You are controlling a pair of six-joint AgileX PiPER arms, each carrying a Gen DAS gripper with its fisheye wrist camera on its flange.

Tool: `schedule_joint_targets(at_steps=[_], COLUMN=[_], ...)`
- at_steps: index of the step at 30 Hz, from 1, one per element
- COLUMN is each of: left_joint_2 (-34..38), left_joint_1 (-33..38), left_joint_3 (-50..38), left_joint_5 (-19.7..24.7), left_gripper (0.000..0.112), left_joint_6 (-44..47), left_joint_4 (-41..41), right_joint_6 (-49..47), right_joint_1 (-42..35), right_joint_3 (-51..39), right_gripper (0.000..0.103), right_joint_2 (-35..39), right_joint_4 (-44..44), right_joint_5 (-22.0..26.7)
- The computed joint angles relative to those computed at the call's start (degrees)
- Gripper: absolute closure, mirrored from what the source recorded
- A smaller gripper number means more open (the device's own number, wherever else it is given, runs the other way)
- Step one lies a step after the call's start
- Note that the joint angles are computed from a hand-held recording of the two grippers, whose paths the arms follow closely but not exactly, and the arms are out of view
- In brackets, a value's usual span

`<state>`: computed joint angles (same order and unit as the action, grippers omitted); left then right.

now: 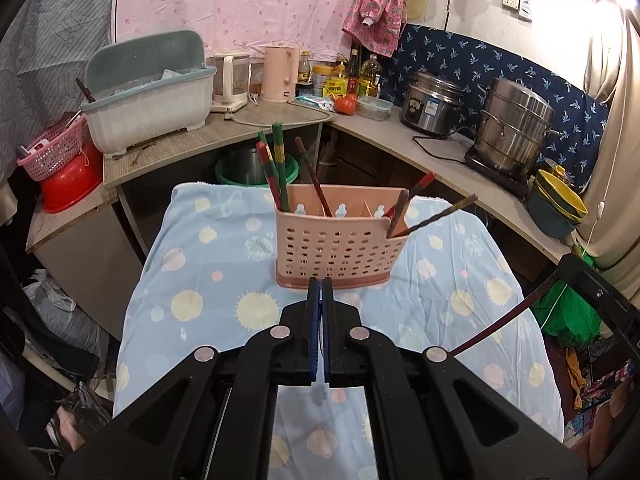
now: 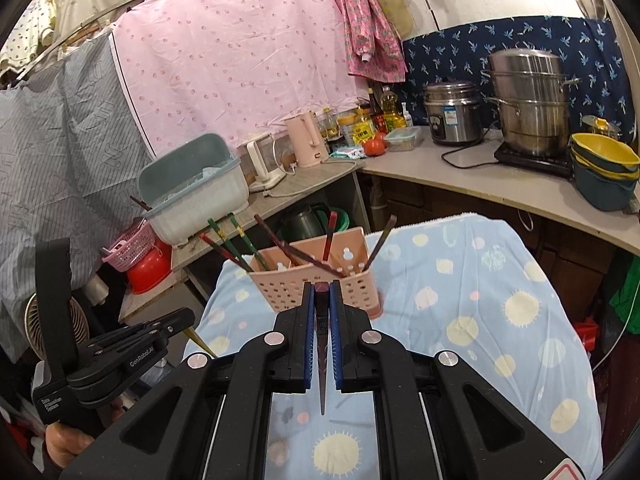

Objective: Organize utensils
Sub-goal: 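Lower the spoon and chopstick into the pink holder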

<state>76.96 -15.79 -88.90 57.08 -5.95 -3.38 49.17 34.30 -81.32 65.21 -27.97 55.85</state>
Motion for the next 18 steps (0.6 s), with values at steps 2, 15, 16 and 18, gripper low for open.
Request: schedule_joint_targets(at_steps=[2,15,16,18], left_joint_2=[1.2,12.1,13.3,16.0], left_joint_1=[0.2,0.2,0.3,0.4], left_joint_3=[-2.0,-22.1,-24.4,-29.4], left_joint_5=[0.3,4.9,5.5,6.9], left_gripper=[0.112,0.112,0.112,0.112], left_joint_6=[0.1,0.3,0.1,-0.1], left_joint_4=[0.2,1.7,1.9,2.4], right_joint_6=[-1.3,-11.4,-12.0,-12.7], right_joint_1=[-1.1,-11.0,-11.7,-12.1], right_joint_3=[-1.8,-20.0,-22.1,-26.1], right_gripper=[0.095,0.095,0.095,0.095], right_joint_2=[1.1,11.0,12.3,14.7], right_joint_4=[0.8,10.6,11.5,11.9], right_joint_5=[-0.4,-2.6,-2.6,-2.3])
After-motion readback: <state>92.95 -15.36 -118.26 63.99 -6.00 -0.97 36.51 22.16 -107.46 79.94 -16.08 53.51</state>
